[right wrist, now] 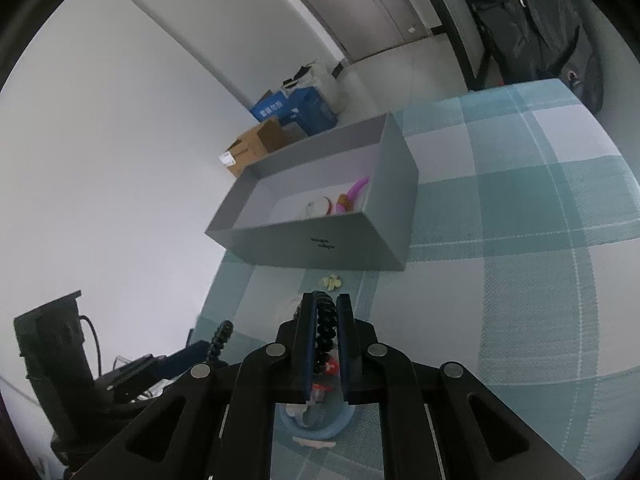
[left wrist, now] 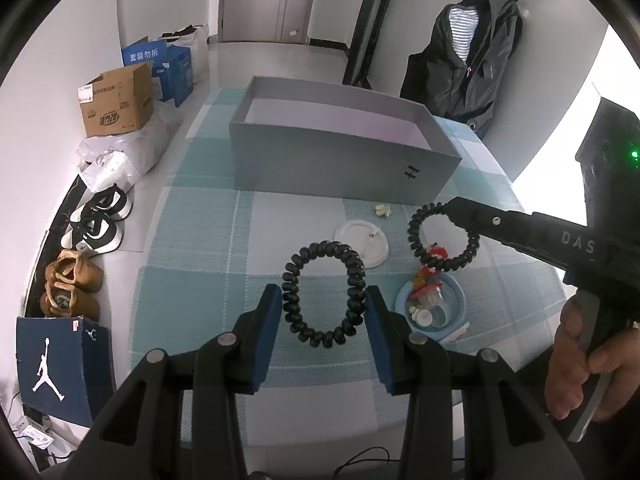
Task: Organize jewelry
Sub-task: 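Grasp the black coiled bracelet with the left gripper while the right gripper grasps another black bracelet, then carry both black bracelets over the grey box with both grippers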
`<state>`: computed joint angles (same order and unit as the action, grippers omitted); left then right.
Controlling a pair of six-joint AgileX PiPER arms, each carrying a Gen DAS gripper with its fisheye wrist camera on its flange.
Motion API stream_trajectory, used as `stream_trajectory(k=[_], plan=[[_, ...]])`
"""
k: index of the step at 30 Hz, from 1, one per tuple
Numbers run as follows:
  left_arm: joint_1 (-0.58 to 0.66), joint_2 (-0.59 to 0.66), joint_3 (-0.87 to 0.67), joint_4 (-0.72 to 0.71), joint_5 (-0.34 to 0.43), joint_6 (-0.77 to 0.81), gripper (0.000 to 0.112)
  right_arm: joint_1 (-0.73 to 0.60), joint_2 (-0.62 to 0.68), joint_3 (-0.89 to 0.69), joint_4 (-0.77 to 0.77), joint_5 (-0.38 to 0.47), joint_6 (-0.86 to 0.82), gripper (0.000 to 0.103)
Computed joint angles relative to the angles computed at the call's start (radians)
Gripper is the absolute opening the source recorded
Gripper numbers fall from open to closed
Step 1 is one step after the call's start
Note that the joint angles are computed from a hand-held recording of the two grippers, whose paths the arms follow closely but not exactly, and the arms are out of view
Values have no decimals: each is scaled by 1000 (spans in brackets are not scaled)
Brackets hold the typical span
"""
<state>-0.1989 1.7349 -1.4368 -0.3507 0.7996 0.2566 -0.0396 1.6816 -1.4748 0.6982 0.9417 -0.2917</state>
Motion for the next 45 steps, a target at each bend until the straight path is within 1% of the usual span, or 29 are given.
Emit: stream_trajectory(k=[4, 7, 9, 11, 12, 16, 18, 22, 23, 25, 29, 31, 32, 35, 41, 43, 44, 45], plan=[[10, -13, 7, -43, -17, 21, 36, -17, -34, 13, 20, -3, -20, 9], [19, -10, -5, -67, -4, 38, 36, -14, -50, -11, 8, -2, -14, 9], [22, -4, -32, -63, 4, 24, 36, -23, -56, -35, 19, 12, -18, 9], [15, -4, -52, -46, -6, 4, 36, -28, -52, -71, 27, 26, -21, 9], [8, 0, -79, -20, -5, -20, 36, -31, -47, -96, 26, 38, -19, 9], [13, 27, -144, -53, 0, -11, 36, -31, 6, -236, 18, 96, -20, 9], [4, 55, -195, -47, 3, -21, 36, -26, 32, -289, 18, 102, -22, 9], [-13, 122, -315, -24, 18, -34, 36, -8, 131, -451, -10, 137, 7, 9], [-19, 153, -370, -17, 30, -39, 36, -4, 149, -482, -24, 145, 17, 9], [-21, 177, -408, -17, 36, -38, 36, 4, 196, -560, -51, 152, 44, 9], [-20, 266, -545, -17, 81, -41, 36, 2, 296, -708, -64, 182, 82, 9], [-21, 288, -575, -13, 89, -48, 36, 7, 329, -754, -76, 188, 95, 9], [-7, 308, -594, -45, 102, -39, 36, 10, 348, -777, -84, 192, 100, 9], [6, 348, -645, -71, 143, -52, 36, 15, 380, -794, -93, 192, 99, 9], [24, 399, -699, -131, 219, -15, 36, 21, 444, -856, -111, 232, 108, 9], [16, 433, -755, -118, 256, -29, 36, 25, 455, -866, -120, 241, 111, 9], [11, 463, -811, -104, 284, -47, 36, 27, 459, -867, -124, 241, 114, 9], [9, 475, -827, -93, 292, -54, 36, 29, 471, -883, -127, 251, 124, 9]])
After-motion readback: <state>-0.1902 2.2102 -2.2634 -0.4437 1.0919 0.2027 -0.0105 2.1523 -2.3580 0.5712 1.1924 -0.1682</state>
